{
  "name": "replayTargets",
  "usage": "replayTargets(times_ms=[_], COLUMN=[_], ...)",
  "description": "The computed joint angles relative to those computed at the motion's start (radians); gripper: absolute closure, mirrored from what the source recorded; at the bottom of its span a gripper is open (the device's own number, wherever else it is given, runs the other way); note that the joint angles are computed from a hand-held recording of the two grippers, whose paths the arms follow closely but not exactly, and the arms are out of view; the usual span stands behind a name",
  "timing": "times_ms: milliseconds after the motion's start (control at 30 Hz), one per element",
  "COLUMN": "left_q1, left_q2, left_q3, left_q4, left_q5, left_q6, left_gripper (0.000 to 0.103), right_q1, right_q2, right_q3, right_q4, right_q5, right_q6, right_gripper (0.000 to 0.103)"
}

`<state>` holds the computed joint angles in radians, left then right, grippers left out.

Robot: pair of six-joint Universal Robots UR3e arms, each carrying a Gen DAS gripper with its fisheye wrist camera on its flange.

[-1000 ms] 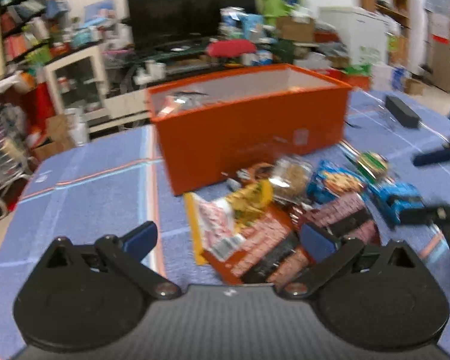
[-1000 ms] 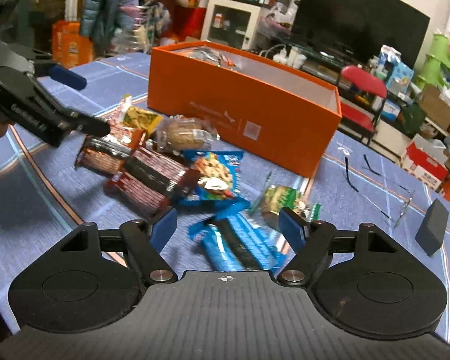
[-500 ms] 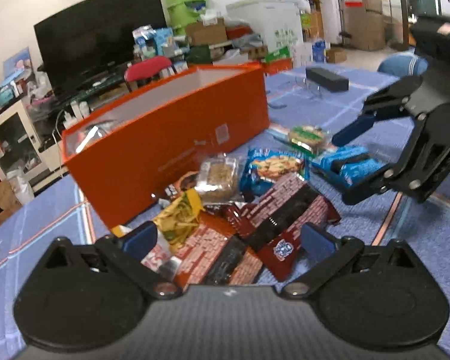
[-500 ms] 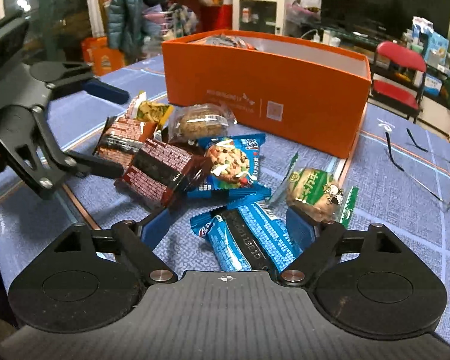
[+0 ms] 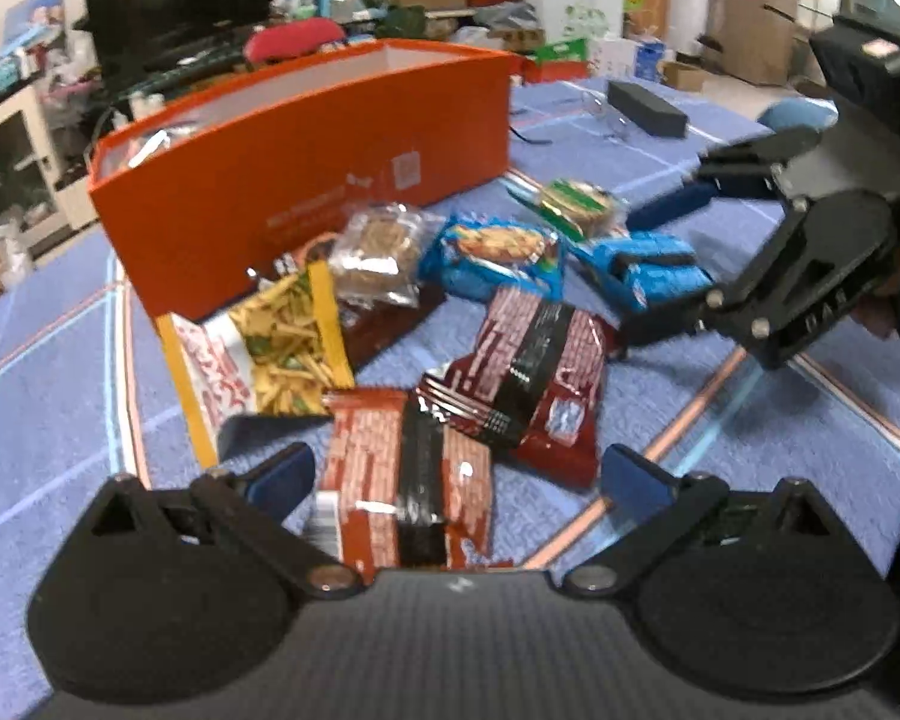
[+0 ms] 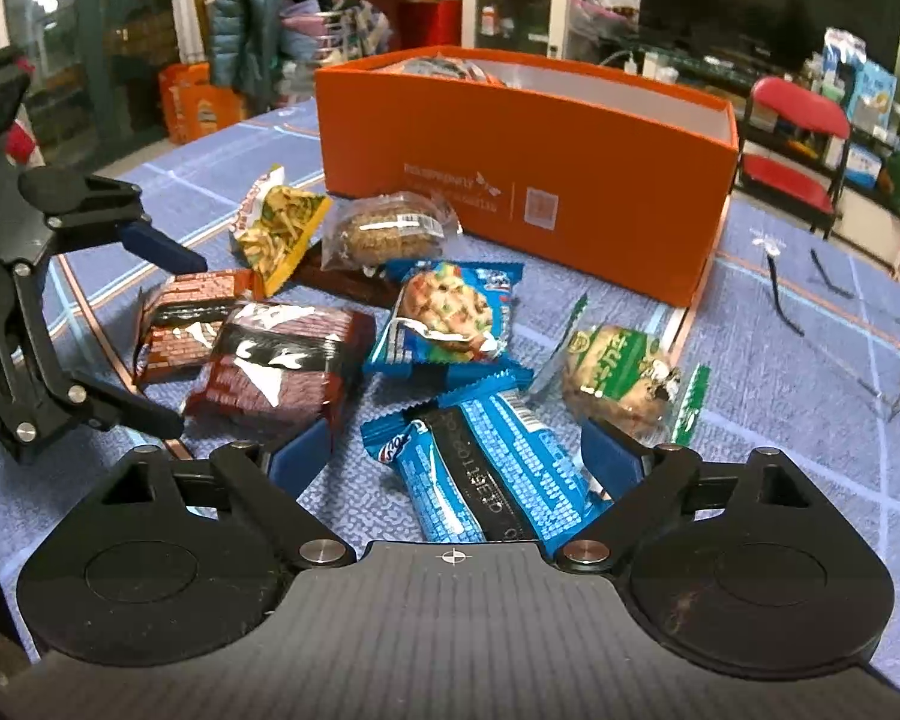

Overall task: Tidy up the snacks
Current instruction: 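Grasp the brown chocolate bar with the left tool while the right tool grasps the blue wafer bar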

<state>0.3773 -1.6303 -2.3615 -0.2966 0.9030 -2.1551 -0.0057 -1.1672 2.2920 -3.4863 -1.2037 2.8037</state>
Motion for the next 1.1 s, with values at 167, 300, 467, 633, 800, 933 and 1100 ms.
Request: replayTargets(times_ms=[167,300,467,633,800,933,1100], left_q1=[-0.042,-0.046,-0.009,-0.001,-0.007,0.036,0.027], left_q2=[-0.055,-0.077,-0.046,-0.052,-0.047,0.013,0.002], left_q3=[0.005,0.029,0.036,0.045,0.074,0.07,0.054], left_q4=[0.111,0.096,0.032,0.061,-0.022,-0.14,-0.062], left_q5=[0.048,0.057,0.033,0.059,0.062,0.0,0.045], left_q6=[-0.084,-0.095,-0.079,-0.107,-0.086,0.027,0.007], left_gripper=[0.003,0.003,0.005,0.007,0.018,0.017,0.016], right_q1=[-0.021,-0.014,0.01,0.003,0.002,0.007,0.006], right_q2=[0.001,-0.01,-0.008,-0.012,-0.014,-0.008,-0.012], right_q3=[-0.01,-0.018,-0.02,-0.017,-0.015,-0.013,-0.014], right_q4=[0.058,0.086,0.08,0.084,0.085,0.076,0.083], right_q5=[0.026,0.014,-0.025,-0.017,-0.018,-0.019,-0.017], right_q6=[-0.004,0.0,0.005,0.006,0.004,-0.002,0.001], right_gripper=[0.029,0.039,0.038,0.038,0.038,0.033,0.033])
